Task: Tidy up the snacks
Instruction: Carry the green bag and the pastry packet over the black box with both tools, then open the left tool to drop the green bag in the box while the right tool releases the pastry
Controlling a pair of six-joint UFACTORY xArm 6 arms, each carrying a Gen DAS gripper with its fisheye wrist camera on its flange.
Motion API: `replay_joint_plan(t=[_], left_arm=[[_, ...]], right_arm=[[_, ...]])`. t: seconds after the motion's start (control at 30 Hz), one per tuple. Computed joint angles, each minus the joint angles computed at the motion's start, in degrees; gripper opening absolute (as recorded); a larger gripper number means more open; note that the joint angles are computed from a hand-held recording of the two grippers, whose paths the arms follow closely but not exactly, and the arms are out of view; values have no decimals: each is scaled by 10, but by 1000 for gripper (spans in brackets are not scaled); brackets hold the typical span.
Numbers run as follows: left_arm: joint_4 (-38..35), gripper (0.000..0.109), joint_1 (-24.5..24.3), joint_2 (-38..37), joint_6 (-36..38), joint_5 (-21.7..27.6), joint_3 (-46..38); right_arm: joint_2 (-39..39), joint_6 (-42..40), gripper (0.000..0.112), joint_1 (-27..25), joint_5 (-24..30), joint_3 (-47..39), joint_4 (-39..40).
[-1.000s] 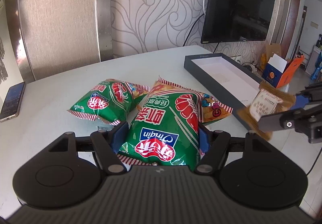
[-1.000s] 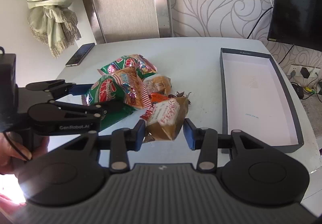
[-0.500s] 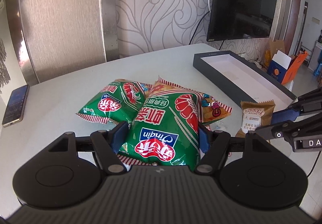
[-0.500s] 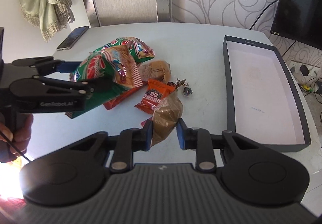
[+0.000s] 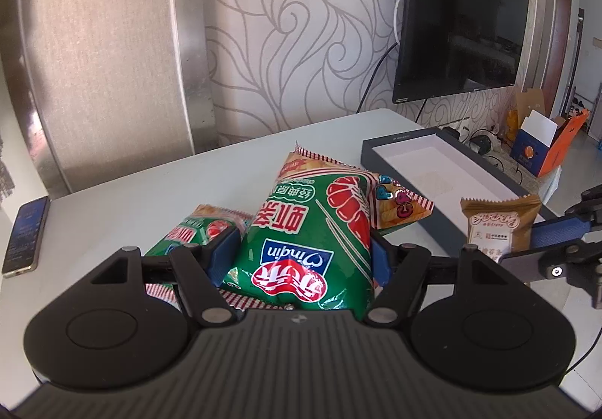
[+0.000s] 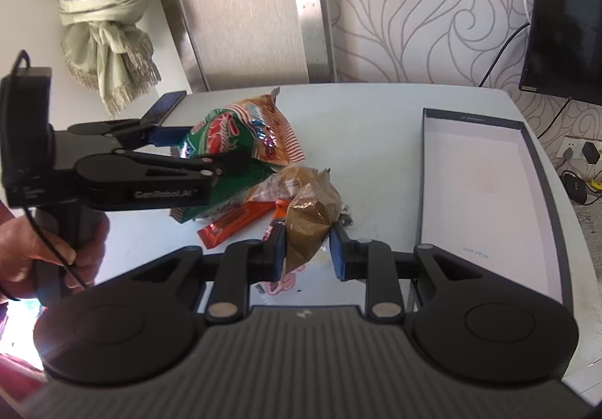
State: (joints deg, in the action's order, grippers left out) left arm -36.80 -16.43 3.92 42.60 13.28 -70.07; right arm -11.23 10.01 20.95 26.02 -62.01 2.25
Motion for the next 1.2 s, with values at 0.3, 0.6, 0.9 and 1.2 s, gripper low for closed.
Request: replay_joint_plan(t=[0.3,0.6,0.9,1.2], left_arm=[[-9,74,-39,60,6,6,-79],[1,74,-72,130,3,31,-168],[81,74,-109,256,-90,76,-326],[246,74,-119,459,-268,168,-610]], right_arm=[[-26,9,28,-35,0,16,-16],[-38,25,28,-71,-2,35,-33],[-44,6,28,-113,18,45,-11],[-46,-26,28,-135,35,47,12]])
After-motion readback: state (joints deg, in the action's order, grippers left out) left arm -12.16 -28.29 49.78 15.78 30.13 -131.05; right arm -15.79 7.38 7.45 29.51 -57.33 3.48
